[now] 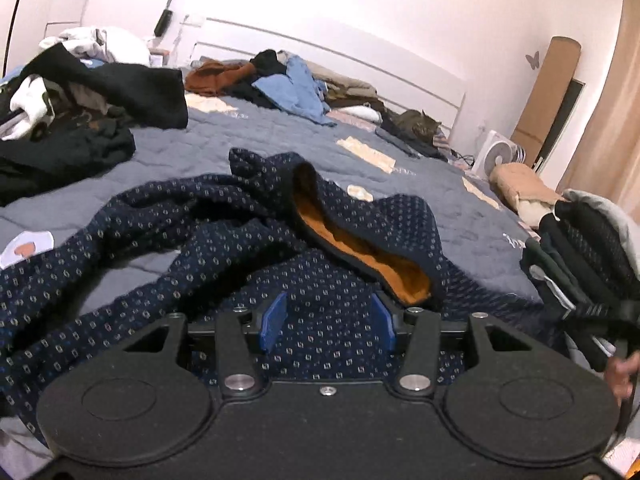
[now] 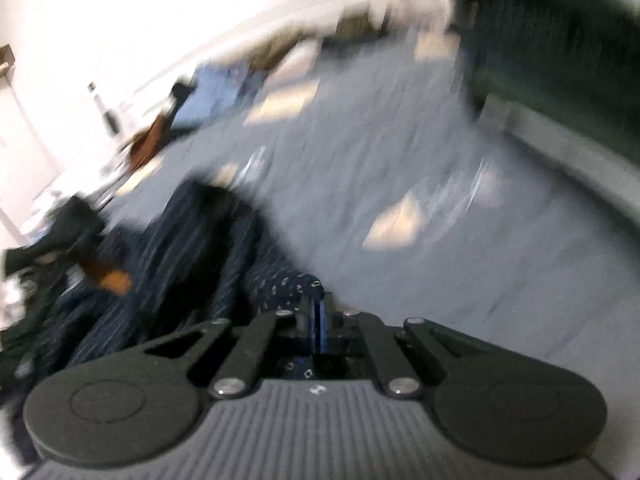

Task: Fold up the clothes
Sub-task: 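Release the jacket with the left gripper while the right gripper smooths the sleeve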

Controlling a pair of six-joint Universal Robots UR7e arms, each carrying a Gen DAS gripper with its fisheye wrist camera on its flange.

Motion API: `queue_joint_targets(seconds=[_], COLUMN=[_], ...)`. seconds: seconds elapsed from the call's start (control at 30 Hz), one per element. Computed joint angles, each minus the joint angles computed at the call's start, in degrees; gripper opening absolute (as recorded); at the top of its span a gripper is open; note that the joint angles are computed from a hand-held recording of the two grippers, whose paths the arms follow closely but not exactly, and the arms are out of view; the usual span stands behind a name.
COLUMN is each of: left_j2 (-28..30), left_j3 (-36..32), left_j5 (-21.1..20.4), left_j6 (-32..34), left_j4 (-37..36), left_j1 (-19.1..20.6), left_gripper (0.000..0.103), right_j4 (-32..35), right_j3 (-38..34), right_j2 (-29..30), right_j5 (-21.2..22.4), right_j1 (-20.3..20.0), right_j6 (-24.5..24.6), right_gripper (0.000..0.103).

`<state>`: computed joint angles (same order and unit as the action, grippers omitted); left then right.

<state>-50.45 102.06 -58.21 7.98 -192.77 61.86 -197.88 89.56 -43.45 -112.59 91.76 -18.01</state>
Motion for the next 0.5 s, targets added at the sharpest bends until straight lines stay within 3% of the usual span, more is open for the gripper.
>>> queue_joint_targets(seconds=[0.13, 0.2, 0.33, 0.43, 0.5], left_j2=[-0.10, -0.03, -0.18, -0.35, -0.42], left_j3=[-0.25, -0.44, -0.58, -0.56, -0.31], left_j5=[0.07, 0.39, 0.60, -0.22, -0.84], left_j6=[-0.20, -0.12, -0.31, -0.28, 0.23], left_j4=[0.17, 0.80, 2.09, 2.80, 3.02], left_j1=[0.12, 0.22, 0.40, 0.46, 0.27], left_gripper=[0.047, 0.047, 0.047, 0.047, 0.047], right_j4=[-9.01, -9.01, -6.48, -1.97, -0.06], right_j3=[-7.30, -10.24, -9.40, -6.02, -1.98], right_j2=[4.17, 5.90, 5.39, 2.44, 0.10], right_j5=[-5.52, -7.05, -7.60, -6.00, -3.42], right_j1=[0.18, -0.50, -1.55, -0.83, -0.16], right_j6=[-6.39, -8.51, -5.96, -4.95, -4.55], right_gripper=[0.002, 0.002, 0.007, 0.018, 0.038])
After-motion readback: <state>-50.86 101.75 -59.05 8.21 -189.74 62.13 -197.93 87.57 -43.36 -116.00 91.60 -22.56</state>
